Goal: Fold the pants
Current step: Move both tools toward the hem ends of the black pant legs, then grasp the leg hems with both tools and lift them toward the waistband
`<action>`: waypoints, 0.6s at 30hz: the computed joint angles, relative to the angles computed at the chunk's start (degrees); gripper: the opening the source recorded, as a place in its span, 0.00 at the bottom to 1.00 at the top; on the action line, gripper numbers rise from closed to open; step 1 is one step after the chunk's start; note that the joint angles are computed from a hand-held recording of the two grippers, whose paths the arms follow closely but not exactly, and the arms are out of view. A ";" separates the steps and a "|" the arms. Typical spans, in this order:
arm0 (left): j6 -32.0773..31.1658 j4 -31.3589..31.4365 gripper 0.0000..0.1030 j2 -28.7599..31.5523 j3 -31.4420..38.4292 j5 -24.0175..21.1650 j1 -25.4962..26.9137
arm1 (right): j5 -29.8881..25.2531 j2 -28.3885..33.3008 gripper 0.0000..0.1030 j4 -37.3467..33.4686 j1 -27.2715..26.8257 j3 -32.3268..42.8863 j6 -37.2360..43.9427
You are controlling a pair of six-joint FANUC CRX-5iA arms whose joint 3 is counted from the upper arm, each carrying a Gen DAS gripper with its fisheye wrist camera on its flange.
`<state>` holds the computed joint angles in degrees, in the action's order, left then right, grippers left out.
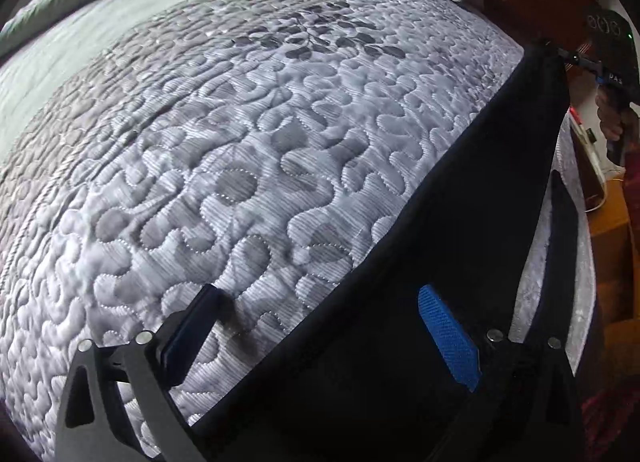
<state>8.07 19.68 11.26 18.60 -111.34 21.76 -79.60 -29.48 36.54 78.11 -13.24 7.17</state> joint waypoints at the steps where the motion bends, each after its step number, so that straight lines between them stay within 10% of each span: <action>1: 0.26 -0.03 0.96 0.86 1.04 -1.41 -0.20 | 0.09 -0.17 0.07 1.16 0.64 0.02 -0.24; 7: -1.44 -1.45 0.86 3.61 4.83 -9.11 1.13 | -1.25 -0.60 0.07 4.79 2.98 0.55 -1.65; 9: -2.91 -1.87 0.38 3.29 4.90 -10.43 2.10 | -1.47 -0.54 0.07 4.48 2.87 0.28 -2.37; 11: -3.44 -2.72 0.17 2.55 4.85 -10.66 3.49 | -2.64 -0.07 0.07 3.79 3.14 0.13 -2.91; 18: -7.64 5.08 0.10 -11.59 -5.44 -2.28 15.19 | -8.89 -2.10 0.07 7.84 12.35 -4.28 -14.50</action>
